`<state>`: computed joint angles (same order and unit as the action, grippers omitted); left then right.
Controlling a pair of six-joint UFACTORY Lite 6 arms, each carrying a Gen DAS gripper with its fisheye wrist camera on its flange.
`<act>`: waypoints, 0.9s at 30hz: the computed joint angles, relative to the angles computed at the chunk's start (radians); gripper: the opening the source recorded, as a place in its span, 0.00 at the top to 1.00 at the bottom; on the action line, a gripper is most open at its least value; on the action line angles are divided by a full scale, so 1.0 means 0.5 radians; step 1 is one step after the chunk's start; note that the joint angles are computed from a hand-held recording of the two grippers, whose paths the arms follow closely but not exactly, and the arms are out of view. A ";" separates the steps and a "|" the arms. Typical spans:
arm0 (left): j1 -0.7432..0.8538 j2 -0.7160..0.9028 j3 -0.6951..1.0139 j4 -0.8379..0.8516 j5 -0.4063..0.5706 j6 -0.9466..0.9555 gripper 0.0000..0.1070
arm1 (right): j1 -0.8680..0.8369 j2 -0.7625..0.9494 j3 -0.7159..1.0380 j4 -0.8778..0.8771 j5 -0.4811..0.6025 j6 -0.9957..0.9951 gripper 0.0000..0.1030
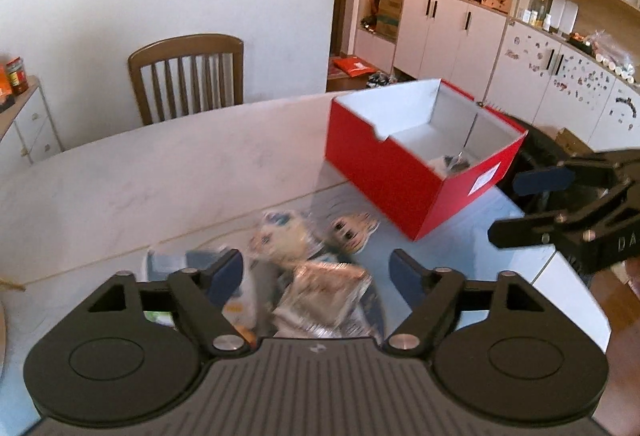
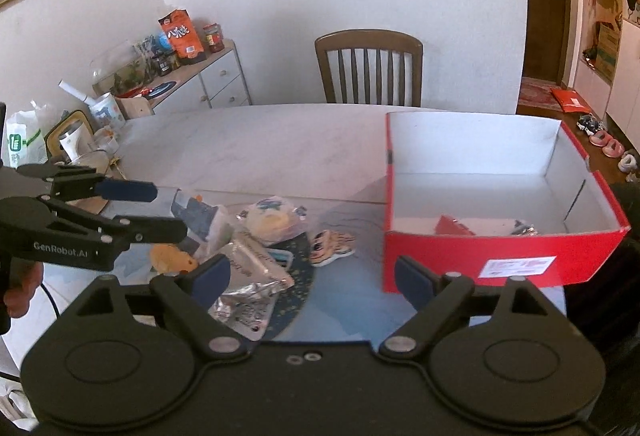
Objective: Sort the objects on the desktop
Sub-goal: 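Withdraw both tools from the box back toward the pile, then grasp the yellow squishy toy with the left tool while the right tool grasps the foil bag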
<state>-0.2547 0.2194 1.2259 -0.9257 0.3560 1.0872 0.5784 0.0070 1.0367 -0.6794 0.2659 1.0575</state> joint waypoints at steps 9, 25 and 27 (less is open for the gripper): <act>0.256 -0.051 -0.337 -0.609 0.032 0.864 0.16 | 0.238 0.328 0.202 -0.626 0.130 0.781 0.09; 0.446 0.356 -0.192 -1.007 0.036 1.466 0.07 | 0.376 0.975 0.808 -0.587 0.349 0.964 0.02; 0.446 0.406 -0.155 -0.989 0.043 1.448 0.07 | 0.372 1.071 0.926 -0.507 0.377 0.924 0.02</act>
